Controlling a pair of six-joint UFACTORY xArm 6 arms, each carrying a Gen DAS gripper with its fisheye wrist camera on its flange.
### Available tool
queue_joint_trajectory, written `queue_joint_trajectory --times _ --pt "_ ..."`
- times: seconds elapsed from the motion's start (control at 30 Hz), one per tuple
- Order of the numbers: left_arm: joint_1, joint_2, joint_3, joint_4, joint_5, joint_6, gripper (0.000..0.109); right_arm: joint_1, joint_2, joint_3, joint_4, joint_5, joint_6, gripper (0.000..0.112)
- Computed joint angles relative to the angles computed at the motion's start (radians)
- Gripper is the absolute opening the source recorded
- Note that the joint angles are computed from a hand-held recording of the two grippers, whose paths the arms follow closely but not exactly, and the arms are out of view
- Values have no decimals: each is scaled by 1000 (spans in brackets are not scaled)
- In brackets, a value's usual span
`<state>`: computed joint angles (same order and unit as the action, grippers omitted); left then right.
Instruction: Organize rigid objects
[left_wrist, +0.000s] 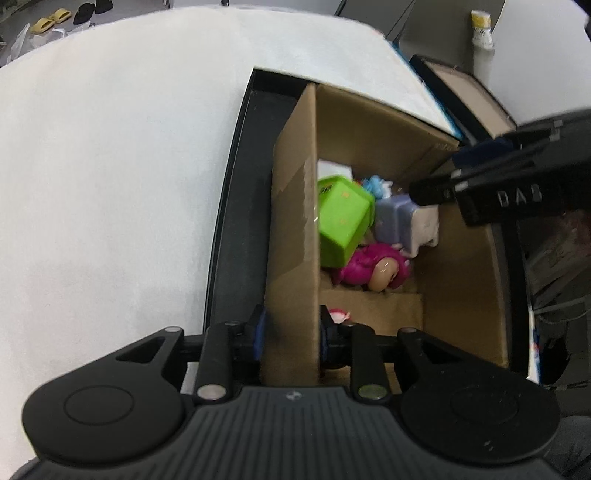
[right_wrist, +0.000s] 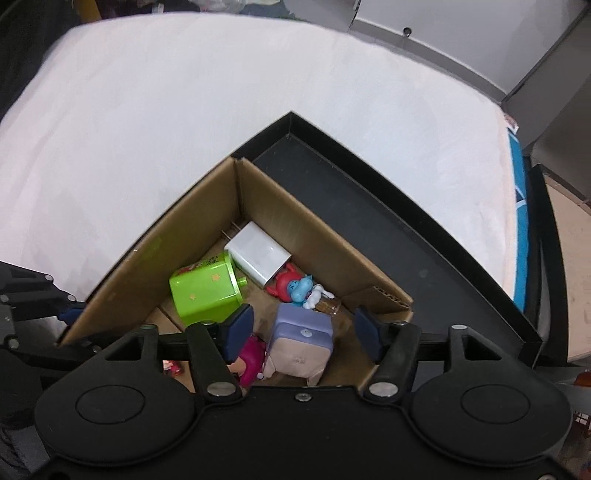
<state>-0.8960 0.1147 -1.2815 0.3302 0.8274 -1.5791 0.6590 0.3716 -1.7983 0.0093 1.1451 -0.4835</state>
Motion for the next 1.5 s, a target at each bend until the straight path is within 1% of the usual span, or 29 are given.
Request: queue_joint_trajectory --times 0.17,0.4,0.6,0.67,0.73,0.9,0.93,0.97,1.0,1.03,1.07,1.1,1.23,1.37,1.5 --pt "-7 -18 -31 26 48 -11 34 -22 -17 -2 47 6 5 72" --pt "-36 -31 -92 75 133 -8 39 -52 -107 83 96 -25 48 81" --pt "-65 -27 -155 99 195 10 53 -72 -211 189 122 -79 64 87" --pt "-73 -21 -180 99 218 26 60 -81 -241 215 143 -88 69 89" --pt "-83 -19 -201 103 241 40 65 -89 -269 245 153 -108 88 94" --pt "-101 -11 -256 119 286 54 71 -111 -345 331 180 -155 134 101" --pt "-103 -13 -262 125 288 42 74 -115 -364 354 179 -167 148 103" --pt "-108 -14 -269 136 292 26 77 -118 -379 370 178 -173 157 103" --pt "-115 -11 -285 147 308 15 83 -124 -393 380 178 -173 168 103" --pt "-124 -2 -311 159 343 6 87 -129 -407 393 177 -178 183 103" --pt "-132 7 -337 172 377 -3 88 -135 -426 409 181 -187 198 103" --pt "-139 9 -351 183 393 -10 88 -143 -441 420 188 -193 205 103" --pt "-162 16 -397 217 429 -22 93 -166 -496 459 186 -210 256 103" --pt "-197 48 -482 255 505 -6 101 -179 -554 506 186 -234 278 103" --pt "-233 72 -552 299 550 6 102 -189 -610 552 186 -271 318 103"
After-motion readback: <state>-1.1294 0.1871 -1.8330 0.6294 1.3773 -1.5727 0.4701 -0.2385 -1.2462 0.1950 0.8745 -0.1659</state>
